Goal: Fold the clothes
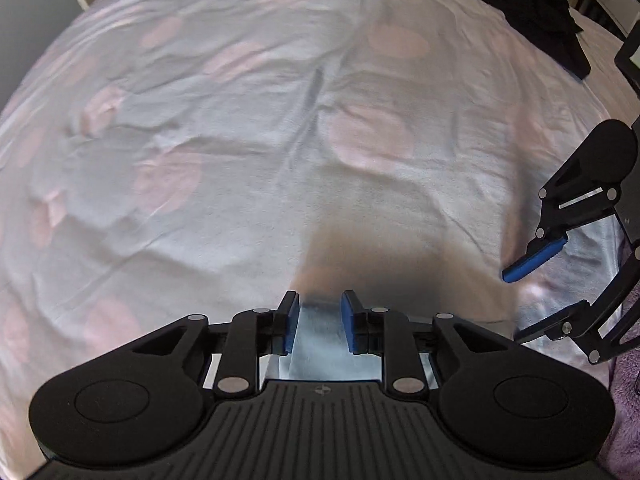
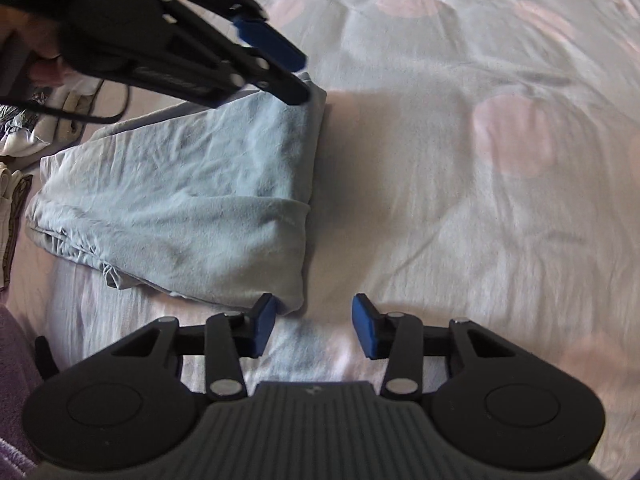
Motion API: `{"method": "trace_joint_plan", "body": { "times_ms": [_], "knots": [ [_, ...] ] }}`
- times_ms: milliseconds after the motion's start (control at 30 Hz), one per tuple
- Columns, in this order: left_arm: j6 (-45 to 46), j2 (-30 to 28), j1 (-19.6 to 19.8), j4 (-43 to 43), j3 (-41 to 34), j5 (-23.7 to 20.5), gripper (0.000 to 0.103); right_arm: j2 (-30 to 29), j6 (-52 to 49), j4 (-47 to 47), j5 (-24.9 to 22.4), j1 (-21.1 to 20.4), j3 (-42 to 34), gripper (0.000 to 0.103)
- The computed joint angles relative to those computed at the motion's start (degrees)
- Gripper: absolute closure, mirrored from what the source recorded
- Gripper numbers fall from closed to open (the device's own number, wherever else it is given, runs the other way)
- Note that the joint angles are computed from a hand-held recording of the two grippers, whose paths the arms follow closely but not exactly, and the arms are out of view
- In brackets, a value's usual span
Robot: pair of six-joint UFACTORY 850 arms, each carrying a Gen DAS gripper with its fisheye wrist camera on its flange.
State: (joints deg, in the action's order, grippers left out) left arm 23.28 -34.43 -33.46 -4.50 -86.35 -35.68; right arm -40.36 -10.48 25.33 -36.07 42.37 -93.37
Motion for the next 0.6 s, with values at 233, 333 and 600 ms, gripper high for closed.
{"method": "trace_joint_plan", "body": {
  "times_ms": [233,333,600],
  "knots": [
    [-1.44,-3.78,-0.03,2.2,-3.91,-4.71,0.095,-2.31,-3.37,3.24,-2.46,-0.51,-2.89,0.07],
    [-2.83,-3.19,-0.42,3.2,-3.35,-4.05,0.103,-2.5,-5.1,6.01,-2.23,-0.46,-2.7,0.09],
    [-13.5,0.05,-1.44,12.7,-0.4,2.22,0.103,0.02,-7.28,6.43,-0.89,-0.08,0.22,0.097]
  ]
}}
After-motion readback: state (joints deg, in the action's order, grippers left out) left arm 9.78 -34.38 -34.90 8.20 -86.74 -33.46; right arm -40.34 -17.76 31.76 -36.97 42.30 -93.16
